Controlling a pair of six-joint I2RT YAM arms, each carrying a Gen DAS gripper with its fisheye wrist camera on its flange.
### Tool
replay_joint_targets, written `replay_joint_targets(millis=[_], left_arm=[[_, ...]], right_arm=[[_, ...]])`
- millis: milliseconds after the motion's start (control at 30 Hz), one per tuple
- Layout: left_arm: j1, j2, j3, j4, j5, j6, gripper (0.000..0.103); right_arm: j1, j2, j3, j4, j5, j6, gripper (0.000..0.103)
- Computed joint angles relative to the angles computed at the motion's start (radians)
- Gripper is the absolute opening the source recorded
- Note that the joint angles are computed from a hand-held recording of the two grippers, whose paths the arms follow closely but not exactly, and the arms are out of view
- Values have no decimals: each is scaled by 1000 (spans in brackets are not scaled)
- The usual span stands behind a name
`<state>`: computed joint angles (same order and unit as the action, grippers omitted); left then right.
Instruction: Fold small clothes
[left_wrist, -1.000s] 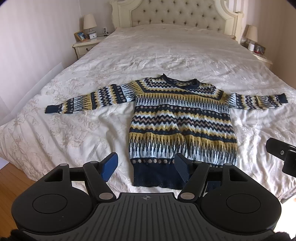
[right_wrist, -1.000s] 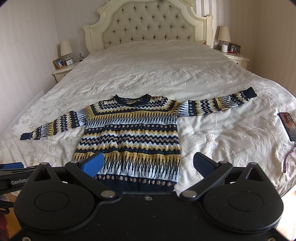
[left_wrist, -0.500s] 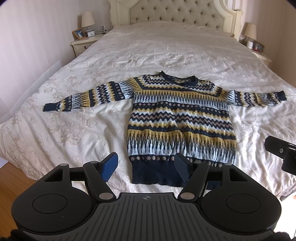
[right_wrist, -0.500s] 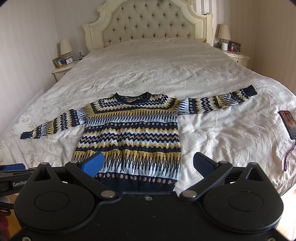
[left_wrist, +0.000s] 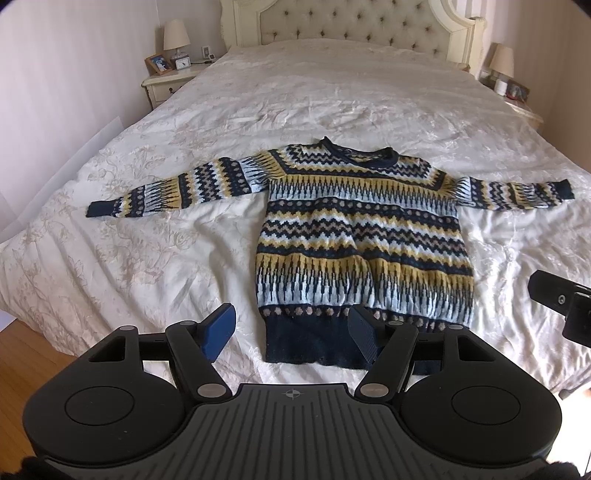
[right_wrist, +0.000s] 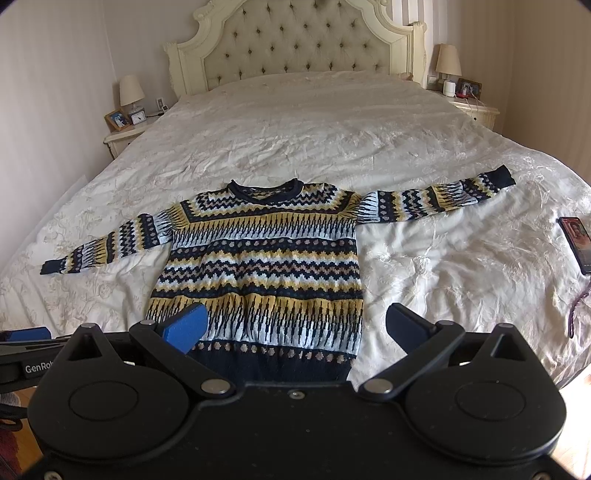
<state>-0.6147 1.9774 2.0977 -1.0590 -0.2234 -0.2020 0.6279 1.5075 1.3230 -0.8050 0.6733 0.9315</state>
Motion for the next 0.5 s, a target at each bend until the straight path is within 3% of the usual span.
replay_joint_targets(millis=[500], left_arm=[[13, 69, 102, -62, 3, 6, 66]], right_arm=[[-53, 30, 34, -3, -82, -34, 102]])
